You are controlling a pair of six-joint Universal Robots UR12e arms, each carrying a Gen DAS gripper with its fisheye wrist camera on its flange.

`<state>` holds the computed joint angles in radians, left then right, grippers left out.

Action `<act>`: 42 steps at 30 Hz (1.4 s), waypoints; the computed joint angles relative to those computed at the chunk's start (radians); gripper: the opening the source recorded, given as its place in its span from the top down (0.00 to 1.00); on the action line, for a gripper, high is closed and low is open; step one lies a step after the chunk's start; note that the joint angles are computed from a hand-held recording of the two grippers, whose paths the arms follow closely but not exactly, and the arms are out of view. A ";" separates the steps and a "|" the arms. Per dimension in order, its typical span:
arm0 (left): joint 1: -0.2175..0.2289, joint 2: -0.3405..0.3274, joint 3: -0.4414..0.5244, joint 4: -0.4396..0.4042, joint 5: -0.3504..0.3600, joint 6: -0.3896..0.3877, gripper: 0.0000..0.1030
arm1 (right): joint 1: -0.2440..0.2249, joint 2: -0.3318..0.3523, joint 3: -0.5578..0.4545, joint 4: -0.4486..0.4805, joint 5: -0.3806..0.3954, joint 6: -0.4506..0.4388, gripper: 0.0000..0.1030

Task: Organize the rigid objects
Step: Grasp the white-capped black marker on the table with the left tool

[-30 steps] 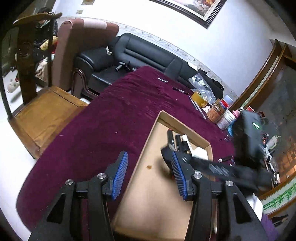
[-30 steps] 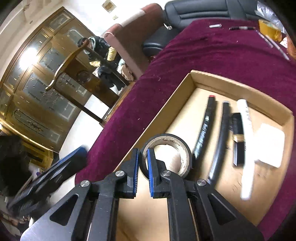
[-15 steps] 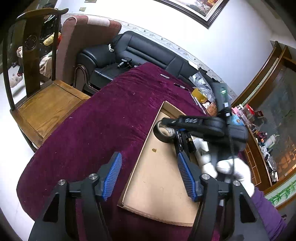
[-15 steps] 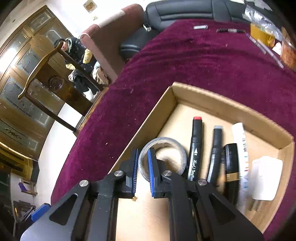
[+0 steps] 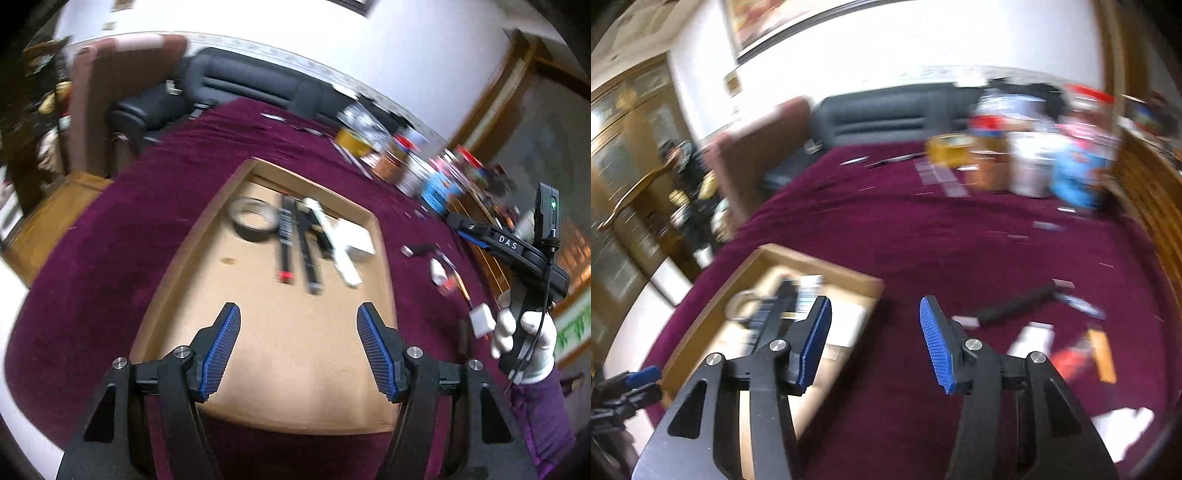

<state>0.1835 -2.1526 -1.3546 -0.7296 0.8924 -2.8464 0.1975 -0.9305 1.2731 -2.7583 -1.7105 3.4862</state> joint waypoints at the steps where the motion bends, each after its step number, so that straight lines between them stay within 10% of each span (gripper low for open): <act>1: -0.007 0.001 0.005 -0.023 -0.005 0.016 0.42 | -0.012 -0.021 0.037 -0.022 -0.016 0.017 0.53; 13: -0.168 -0.021 0.098 -0.102 0.102 0.153 0.42 | -0.175 -0.174 0.383 -0.335 -0.016 0.340 0.53; 29: -0.360 -0.317 0.520 -0.239 0.368 0.308 0.59 | -0.246 -0.156 0.477 -0.519 0.183 0.491 0.53; 33: -0.373 -0.334 0.541 -0.221 0.376 0.317 0.60 | -0.245 -0.155 0.472 -0.504 0.183 0.482 0.53; 36: -0.369 -0.321 0.518 -0.210 0.390 0.312 0.88 | -0.246 -0.153 0.468 -0.483 0.186 0.479 0.53; 42: -0.318 -0.243 0.403 -0.253 0.338 0.277 0.90 | -0.247 -0.154 0.467 -0.459 0.181 0.485 0.53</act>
